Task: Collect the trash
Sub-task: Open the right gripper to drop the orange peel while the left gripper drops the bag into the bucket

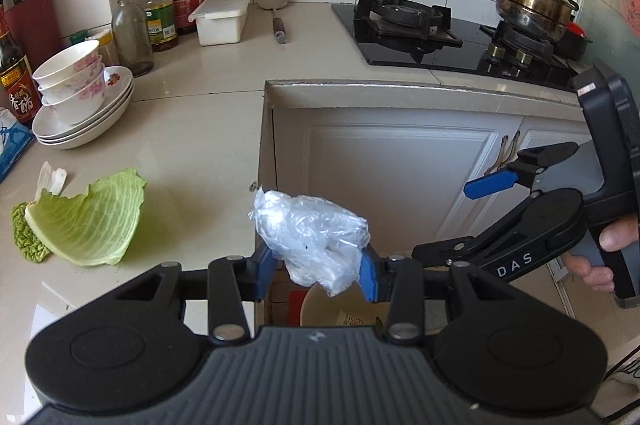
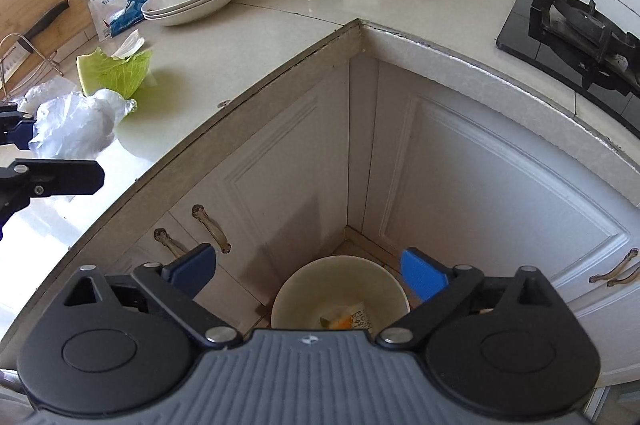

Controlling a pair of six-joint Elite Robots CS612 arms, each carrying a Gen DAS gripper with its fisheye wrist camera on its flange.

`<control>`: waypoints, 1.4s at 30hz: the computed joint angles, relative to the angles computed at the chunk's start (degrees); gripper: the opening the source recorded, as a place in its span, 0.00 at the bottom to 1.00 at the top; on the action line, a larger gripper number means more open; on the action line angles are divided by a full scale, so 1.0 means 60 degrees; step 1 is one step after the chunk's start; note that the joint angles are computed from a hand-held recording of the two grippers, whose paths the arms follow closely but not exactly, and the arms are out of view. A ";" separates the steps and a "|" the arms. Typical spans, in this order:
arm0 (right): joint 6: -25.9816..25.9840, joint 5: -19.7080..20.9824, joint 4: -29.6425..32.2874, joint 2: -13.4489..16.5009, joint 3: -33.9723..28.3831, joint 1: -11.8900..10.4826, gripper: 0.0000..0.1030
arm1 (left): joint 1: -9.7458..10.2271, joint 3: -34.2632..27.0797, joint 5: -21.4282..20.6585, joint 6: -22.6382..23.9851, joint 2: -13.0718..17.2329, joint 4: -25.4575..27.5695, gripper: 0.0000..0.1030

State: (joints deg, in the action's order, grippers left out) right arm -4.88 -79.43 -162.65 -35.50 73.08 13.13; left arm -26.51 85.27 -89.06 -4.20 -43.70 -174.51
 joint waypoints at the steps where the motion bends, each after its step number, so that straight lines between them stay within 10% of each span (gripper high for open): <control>1: -0.0050 -0.0023 -0.0014 -0.0021 0.0033 0.0000 1.00 | -0.0007 -0.0049 -0.0055 0.0040 0.0037 0.0037 0.40; 17: -0.0151 -0.0525 -0.0038 -0.0262 0.0674 -0.0085 1.00 | -0.0116 -0.1023 -0.1198 0.0124 0.0846 0.1263 0.40; 39: 0.0439 -0.0870 -0.0490 -0.0485 0.1656 -0.0447 1.00 | -0.0476 -0.3760 -0.0954 -0.0624 0.3221 0.4203 0.40; 42: 0.0511 -0.0877 -0.0525 -0.0484 0.1652 -0.0458 1.00 | -0.0519 -0.4022 -0.0716 -0.0814 0.3406 0.4564 0.65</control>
State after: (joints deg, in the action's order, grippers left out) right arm -1.82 -84.69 -165.79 -38.41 83.00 10.39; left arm -29.62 61.13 -93.36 -9.08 -23.26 -147.13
